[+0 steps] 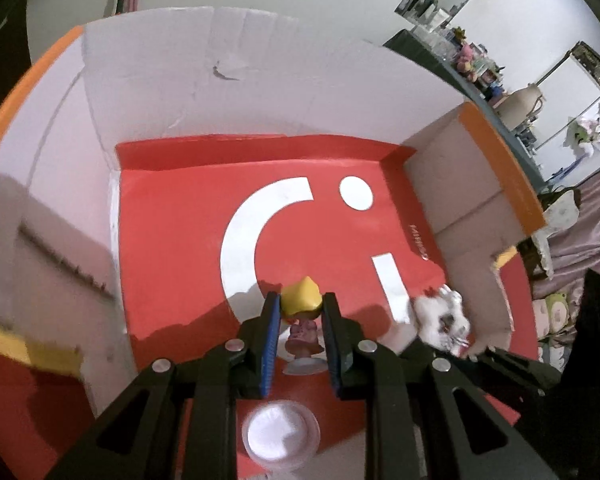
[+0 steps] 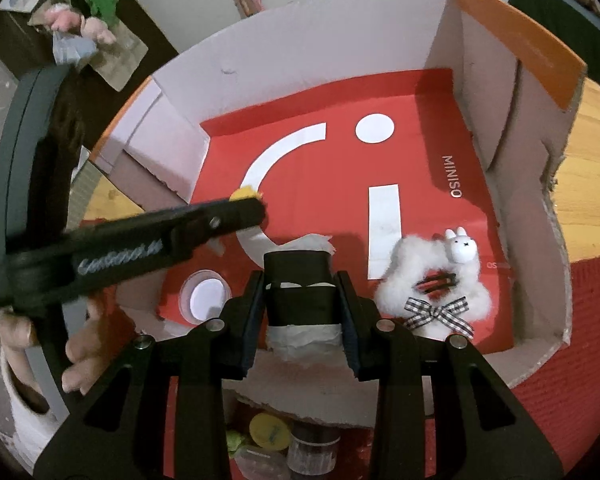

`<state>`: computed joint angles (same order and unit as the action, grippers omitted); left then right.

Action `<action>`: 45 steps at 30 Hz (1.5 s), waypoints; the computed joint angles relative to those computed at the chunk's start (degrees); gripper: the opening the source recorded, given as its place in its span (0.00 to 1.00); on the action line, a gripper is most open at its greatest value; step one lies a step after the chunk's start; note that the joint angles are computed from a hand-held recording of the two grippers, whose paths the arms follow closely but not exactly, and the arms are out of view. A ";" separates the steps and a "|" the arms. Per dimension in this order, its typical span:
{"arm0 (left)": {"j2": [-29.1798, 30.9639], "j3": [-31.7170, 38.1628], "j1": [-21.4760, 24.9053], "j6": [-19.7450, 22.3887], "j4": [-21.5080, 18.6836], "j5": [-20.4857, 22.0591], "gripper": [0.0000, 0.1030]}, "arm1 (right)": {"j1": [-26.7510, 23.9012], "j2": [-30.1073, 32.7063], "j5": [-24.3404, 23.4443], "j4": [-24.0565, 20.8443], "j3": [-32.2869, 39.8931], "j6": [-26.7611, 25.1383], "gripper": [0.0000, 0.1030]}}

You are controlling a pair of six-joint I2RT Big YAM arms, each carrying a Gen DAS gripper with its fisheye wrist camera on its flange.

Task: Organize objects
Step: 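Carry doll with left tool into orange box while right tool carries cylinder there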

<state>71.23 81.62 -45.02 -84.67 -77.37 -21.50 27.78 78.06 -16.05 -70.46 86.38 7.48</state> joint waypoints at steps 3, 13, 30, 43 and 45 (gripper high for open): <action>0.67 0.12 0.93 1.31 -0.23 0.78 0.21 | 1.03 0.75 1.98 -0.87 0.40 -1.60 0.32; 4.49 3.95 0.49 4.80 -7.10 -0.61 0.21 | 5.00 0.80 10.89 -0.60 -0.24 -8.83 0.32; 7.21 6.49 -0.97 6.79 -11.98 -3.71 0.21 | 4.97 -0.39 11.94 1.24 -2.12 -11.73 0.33; 7.26 6.60 -1.51 6.71 -12.78 -5.17 0.21 | 5.00 -0.62 11.17 2.22 -2.72 -11.74 0.40; 7.81 6.32 -0.97 7.26 -11.36 -5.07 0.21 | 4.80 -0.75 11.02 2.25 -2.73 -11.96 0.43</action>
<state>79.04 87.94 -45.99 -77.41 -88.73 -26.57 32.58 77.31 -5.03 -68.21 83.65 -4.48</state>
